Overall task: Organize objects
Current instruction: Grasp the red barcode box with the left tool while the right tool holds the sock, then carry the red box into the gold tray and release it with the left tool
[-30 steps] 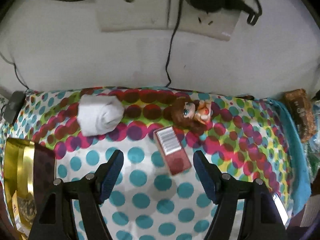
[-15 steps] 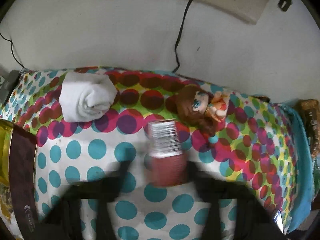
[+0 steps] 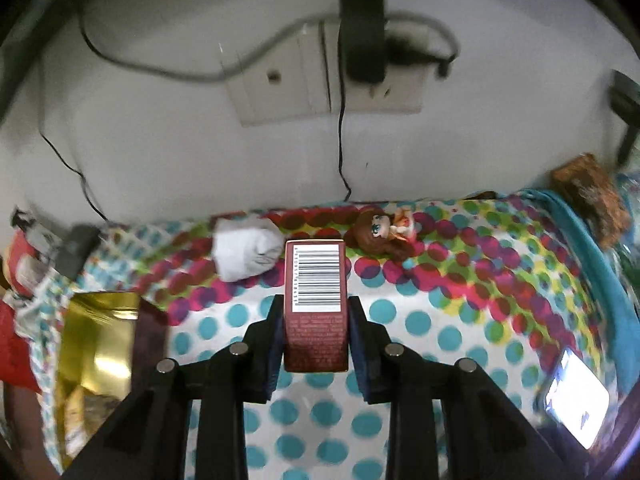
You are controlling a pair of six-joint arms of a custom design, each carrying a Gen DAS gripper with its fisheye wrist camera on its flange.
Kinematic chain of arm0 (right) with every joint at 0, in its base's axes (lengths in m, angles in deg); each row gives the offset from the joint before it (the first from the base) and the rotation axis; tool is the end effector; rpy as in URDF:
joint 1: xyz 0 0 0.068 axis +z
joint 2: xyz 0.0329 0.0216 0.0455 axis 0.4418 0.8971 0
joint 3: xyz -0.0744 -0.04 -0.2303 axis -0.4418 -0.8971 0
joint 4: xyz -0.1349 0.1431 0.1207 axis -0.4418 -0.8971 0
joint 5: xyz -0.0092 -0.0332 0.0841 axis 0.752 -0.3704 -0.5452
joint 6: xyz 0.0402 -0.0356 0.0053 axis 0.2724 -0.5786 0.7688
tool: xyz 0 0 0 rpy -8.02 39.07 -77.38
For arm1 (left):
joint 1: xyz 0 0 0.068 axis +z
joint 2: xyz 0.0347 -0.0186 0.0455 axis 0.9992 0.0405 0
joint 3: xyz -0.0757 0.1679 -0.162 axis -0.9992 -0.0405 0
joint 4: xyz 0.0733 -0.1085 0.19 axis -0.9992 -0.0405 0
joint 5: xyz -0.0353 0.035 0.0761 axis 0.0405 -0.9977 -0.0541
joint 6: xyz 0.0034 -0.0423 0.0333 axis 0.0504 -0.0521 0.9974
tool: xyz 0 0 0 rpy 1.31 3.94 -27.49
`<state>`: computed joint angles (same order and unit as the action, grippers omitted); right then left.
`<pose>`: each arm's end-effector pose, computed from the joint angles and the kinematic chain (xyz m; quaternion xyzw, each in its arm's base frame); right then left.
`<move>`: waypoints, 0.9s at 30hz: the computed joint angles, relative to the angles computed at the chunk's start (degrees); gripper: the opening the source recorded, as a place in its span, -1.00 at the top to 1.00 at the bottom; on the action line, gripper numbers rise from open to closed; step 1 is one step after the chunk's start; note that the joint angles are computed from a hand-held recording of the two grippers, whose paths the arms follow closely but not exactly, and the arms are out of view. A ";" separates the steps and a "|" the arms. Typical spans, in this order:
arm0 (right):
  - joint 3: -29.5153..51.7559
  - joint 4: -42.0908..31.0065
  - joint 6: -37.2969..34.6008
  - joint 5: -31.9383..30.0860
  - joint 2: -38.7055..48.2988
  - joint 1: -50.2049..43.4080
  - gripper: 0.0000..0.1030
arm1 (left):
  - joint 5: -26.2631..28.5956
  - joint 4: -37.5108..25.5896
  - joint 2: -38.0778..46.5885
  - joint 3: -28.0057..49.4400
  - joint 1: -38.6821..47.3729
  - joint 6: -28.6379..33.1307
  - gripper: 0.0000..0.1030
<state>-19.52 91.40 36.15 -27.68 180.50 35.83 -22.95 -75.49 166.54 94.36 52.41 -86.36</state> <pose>0.2665 0.0479 0.0809 -0.1328 0.9346 0.0474 0.3265 0.3479 -0.2271 0.1703 0.0178 0.9449 0.0592 0.3215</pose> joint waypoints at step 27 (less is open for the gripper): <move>0.20 -0.16 0.40 2.65 0.01 1.81 0.28 | -18.85 -27.32 -68.85 -44.75 -15.53 -17.26 0.42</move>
<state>-19.33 91.24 36.55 -25.02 180.50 37.64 -41.80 -102.81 97.69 49.60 36.88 -103.62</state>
